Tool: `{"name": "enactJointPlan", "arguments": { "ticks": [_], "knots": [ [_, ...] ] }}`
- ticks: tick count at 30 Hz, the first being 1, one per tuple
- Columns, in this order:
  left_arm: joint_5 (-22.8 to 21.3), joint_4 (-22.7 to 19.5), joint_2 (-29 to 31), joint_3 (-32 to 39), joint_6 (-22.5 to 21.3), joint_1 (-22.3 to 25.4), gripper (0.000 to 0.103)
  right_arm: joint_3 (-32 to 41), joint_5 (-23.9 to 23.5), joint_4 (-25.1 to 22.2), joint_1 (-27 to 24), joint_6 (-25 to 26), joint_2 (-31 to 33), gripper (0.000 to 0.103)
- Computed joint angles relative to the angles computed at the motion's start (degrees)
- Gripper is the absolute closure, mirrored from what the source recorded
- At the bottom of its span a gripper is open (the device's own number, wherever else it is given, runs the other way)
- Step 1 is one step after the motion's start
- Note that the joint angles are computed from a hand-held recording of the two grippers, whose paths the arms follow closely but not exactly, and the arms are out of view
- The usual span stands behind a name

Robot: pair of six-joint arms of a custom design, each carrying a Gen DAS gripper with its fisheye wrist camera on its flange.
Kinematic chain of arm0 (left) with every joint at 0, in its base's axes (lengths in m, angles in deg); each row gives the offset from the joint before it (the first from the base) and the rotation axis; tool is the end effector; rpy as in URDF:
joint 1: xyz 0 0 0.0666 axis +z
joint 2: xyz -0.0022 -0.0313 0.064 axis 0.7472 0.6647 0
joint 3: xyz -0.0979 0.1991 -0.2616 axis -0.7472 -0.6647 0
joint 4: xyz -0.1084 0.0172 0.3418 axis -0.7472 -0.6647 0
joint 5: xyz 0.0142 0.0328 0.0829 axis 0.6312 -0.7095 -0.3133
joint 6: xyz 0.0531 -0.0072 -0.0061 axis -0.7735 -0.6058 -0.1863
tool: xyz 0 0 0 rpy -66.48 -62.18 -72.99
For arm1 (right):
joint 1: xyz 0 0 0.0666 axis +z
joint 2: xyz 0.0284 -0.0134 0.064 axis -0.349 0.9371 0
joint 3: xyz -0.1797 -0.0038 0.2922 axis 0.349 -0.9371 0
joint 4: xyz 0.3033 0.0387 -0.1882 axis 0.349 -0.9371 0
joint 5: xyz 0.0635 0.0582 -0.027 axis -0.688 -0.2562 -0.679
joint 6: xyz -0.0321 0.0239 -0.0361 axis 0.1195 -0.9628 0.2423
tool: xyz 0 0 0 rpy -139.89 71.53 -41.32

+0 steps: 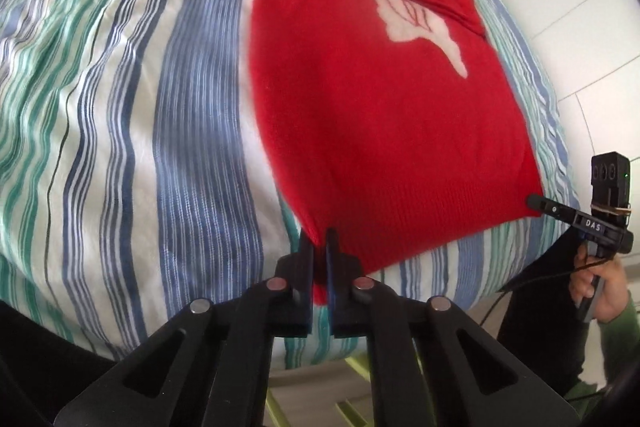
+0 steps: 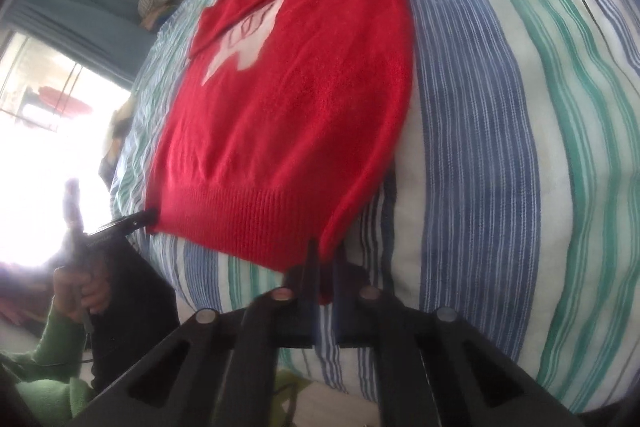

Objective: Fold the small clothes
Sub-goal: 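Grasp the hem with the left tool while the right tool grasps it, fold toward collar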

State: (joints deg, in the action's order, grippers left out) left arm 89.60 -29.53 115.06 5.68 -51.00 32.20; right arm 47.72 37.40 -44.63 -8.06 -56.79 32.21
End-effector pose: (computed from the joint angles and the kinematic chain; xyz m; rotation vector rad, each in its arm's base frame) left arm 0.2556 -0.0814 0.3013 -0.3291 2.7970 -0.4765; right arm 0.3823 0.1033 0.2657 -0.4296 2.8061 0.8787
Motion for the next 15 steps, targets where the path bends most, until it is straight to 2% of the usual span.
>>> {"name": "enactJointPlan", "arguments": {
  "ticks": [2, 4, 7, 10, 13, 14, 15],
  "knots": [
    [5.9, 0.8, -1.1, 1.6, 0.7, 3.7, 0.101, 1.3, -1.8, -0.7, -0.8, -0.9, -0.8, 0.099],
    [10.0, 2.1, 0.2, 4.7, 0.2, 7.7, 0.101, 3.5, -5.3, 0.1, -1.9, -3.6, -0.8, 0.099],
    [13.7, 5.8, 7.6, 12.2, -1.8, 13.2, 0.101, 9.9, -7.5, 3.2, -2.4, -6.8, 2.4, 0.099],
    [11.1, 7.7, 19.9, 24.0, -4.8, 15.6, 0.101, 21.1, -6.6, 6.2, -2.1, -9.5, 10.5, 0.099],
    [7.7, 8.0, 33.9, 38.3, -5.1, 16.9, 0.099, 38.3, -2.9, 5.7, -1.1, -11.1, 22.7, 0.099],
    [7.3, 8.2, 38.3, 43.0, -5.9, 17.5, 0.097, 45.5, -1.3, 4.8, -0.7, -12.0, 27.6, 0.099],
    [6.4, 7.4, 43.0, 48.1, -5.9, 17.7, 0.088, 52.7, 0.6, 4.7, -0.2, -13.5, 32.6, 0.098]
  ]
}}
